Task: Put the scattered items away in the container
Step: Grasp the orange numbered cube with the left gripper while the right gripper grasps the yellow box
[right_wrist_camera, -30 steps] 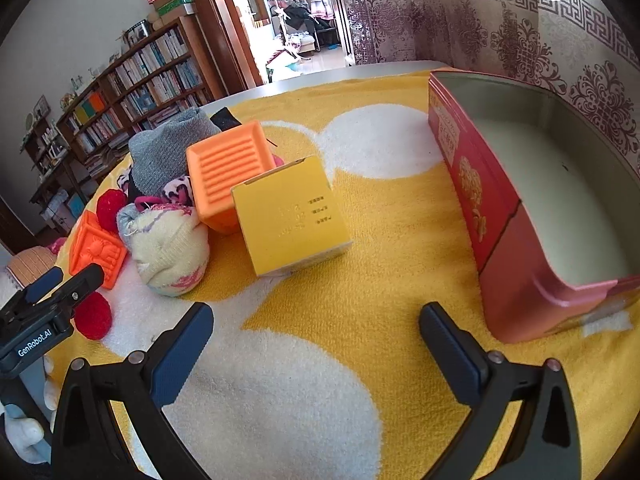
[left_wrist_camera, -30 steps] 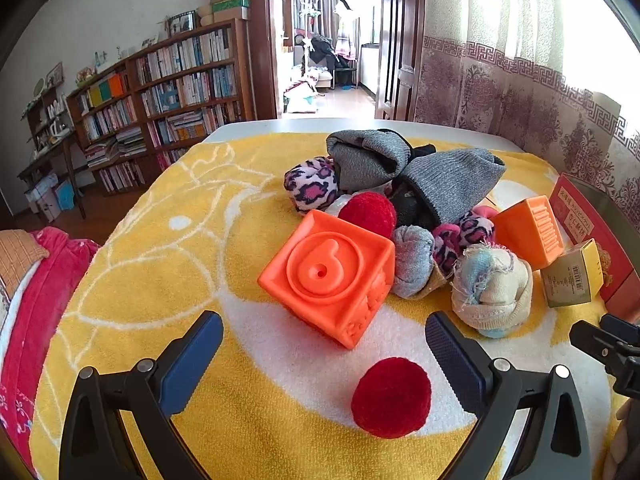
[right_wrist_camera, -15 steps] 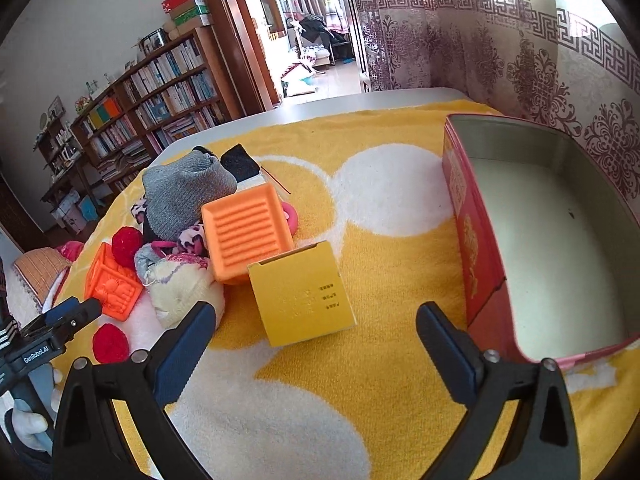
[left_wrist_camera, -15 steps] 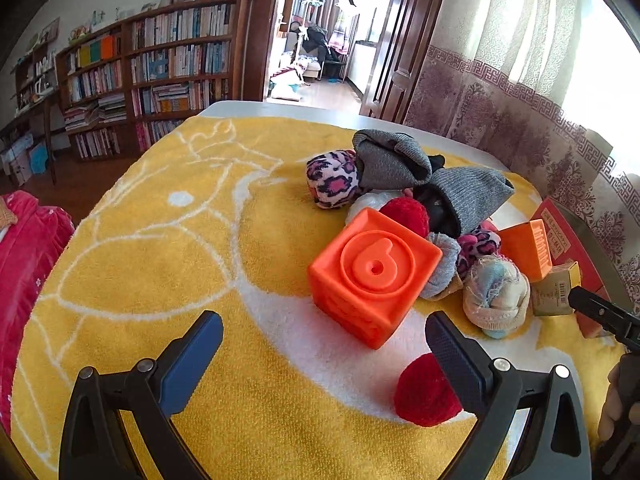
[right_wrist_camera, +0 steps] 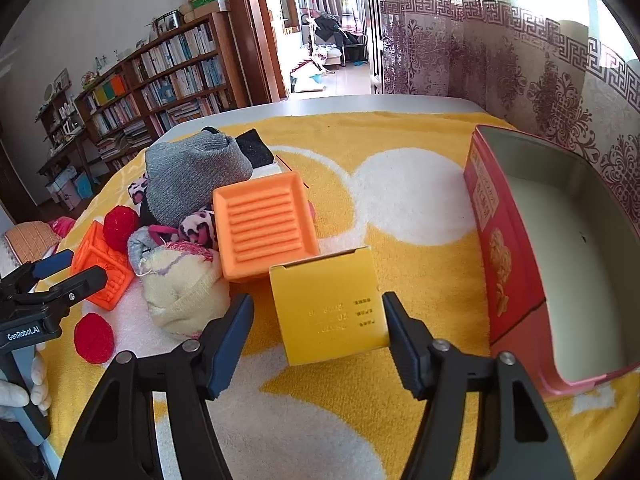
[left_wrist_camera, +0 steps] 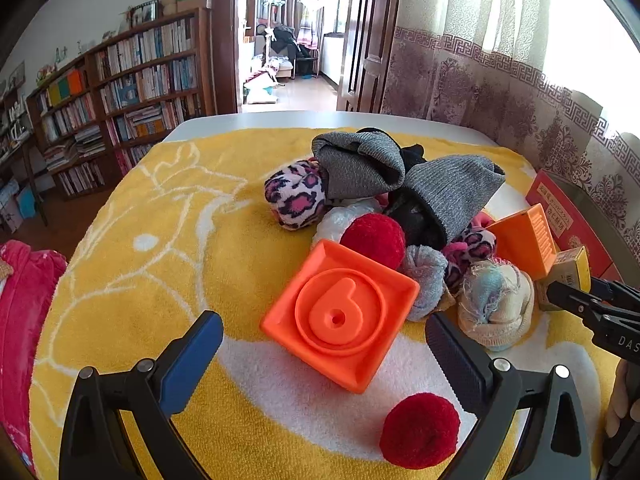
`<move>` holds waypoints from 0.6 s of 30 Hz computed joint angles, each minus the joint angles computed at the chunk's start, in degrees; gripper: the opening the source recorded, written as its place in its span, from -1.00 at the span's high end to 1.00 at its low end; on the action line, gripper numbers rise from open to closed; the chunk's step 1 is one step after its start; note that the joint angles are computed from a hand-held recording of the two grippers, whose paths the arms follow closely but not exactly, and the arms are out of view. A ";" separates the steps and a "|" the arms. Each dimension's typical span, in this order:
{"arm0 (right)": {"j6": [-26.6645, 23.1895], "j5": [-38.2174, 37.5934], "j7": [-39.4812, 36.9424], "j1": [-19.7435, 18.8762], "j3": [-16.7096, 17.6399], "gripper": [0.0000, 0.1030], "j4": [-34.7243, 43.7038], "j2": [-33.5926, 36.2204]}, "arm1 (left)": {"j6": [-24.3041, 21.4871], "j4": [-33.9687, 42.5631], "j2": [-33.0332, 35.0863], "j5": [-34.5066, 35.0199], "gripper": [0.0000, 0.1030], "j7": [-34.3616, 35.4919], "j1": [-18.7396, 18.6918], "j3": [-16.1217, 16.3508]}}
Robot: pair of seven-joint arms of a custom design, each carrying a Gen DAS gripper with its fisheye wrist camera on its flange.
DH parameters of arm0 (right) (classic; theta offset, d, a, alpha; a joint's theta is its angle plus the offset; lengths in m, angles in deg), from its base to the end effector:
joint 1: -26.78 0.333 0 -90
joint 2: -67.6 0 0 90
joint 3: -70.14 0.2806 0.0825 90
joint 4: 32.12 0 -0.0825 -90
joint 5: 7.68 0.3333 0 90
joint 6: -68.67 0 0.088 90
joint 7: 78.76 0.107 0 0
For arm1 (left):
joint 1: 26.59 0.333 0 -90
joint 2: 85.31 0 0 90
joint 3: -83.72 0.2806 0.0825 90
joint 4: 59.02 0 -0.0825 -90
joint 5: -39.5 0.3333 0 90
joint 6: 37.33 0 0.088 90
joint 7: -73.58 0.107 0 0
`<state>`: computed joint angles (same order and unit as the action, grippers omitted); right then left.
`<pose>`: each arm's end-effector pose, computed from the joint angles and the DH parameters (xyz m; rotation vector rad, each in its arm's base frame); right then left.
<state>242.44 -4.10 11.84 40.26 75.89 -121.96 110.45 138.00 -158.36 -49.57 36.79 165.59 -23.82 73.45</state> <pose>0.6569 0.2074 0.2958 -1.9218 1.5502 -0.4438 0.6581 -0.0626 0.3147 -1.8115 1.9012 -0.8202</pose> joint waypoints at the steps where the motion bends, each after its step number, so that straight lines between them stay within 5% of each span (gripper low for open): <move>1: 0.06 -0.23 0.32 0.56 -0.75 -0.25 0.17 0.19 | -0.79 0.74 0.96 -0.85 -0.99 1.20 2.13 -2.41; 6: 1.93 -1.27 2.29 2.52 -2.89 -0.21 -1.24 -0.20 | -1.64 2.15 2.02 -2.18 -0.93 2.74 3.14 -3.53; 9: 2.86 -1.60 3.62 3.12 -3.76 -0.06 -2.14 -0.70 | -1.72 2.27 2.64 -3.92 -0.29 6.37 6.14 -7.44; 18: 8.43 -1.72 2.40 0.05 0.21 0.08 -6.31 -2.63 | 5.00 -2.53 0.90 -7.05 -0.26 8.33 9.85 -11.25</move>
